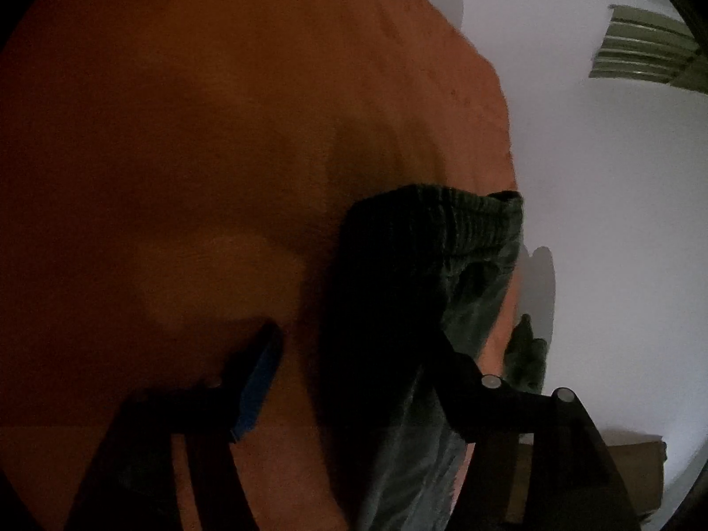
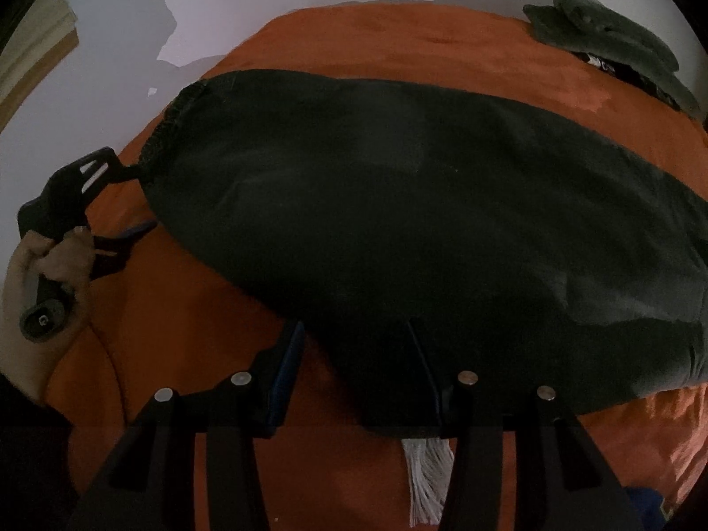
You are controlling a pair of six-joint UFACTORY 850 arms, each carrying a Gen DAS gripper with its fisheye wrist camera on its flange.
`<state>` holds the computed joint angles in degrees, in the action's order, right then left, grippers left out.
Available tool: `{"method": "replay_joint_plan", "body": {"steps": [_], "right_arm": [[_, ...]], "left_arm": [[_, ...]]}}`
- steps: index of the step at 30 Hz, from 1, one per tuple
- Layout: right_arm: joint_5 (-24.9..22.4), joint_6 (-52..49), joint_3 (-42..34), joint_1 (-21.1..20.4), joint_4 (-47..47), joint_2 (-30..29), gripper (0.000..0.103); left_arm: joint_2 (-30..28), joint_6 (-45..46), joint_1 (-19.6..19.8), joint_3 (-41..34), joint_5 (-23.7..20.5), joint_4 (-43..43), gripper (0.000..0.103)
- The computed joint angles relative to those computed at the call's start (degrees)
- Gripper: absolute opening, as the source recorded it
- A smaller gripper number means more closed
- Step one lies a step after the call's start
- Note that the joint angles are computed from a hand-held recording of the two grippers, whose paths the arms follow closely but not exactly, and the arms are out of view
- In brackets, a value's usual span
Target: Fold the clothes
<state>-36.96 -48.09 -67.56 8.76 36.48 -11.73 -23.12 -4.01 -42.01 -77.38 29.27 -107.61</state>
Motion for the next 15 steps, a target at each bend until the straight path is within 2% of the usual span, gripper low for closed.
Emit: {"method": "replay_joint_plan", "body": {"steps": [3,7,9,10,11,12,15], "right_arm": [[-0.3,0.8,-0.4,-0.2,-0.1,-0.6,0.047],[-0.8,1.6,-0.6,-0.4,-0.4,-0.5,0.047],[-0.6,1.9,-0.5,-0.5,-0.5,-0.4,0.047],[-0.7,2.3,-0.5,-0.7,-0.4,-0.4,0.047],[-0.9,2.5,-0.6,-0.7,-0.3,-0.5,0.047],[-1.1,2.6,-0.6,-0.8,0.0,-0.6,0.047],[-1.4,2.9,-0.5,-1.0,0.7,-0.3,0.047]], "left_arm": [[-0.6,-1.4,0.4,0.0,-0.9,2.0,0.069],[0.0,-3.0,-0.5,0.3,2.0,2.1,0.068],[0.1,-2.1,-1.0,0.1,3.7,1.2,0.056],[-0.3,1.6,-1.3,-1.0,5.2,-0.6,0.035],[-0.8,5.8,-1.5,-2.5,6.4,-2.5,0.02],[-1.5,9.9,-1.6,-4.2,7.5,-5.0,0.013],[-3.6,21.8,-2.1,-9.8,11.7,-12.4,0.011]]}}
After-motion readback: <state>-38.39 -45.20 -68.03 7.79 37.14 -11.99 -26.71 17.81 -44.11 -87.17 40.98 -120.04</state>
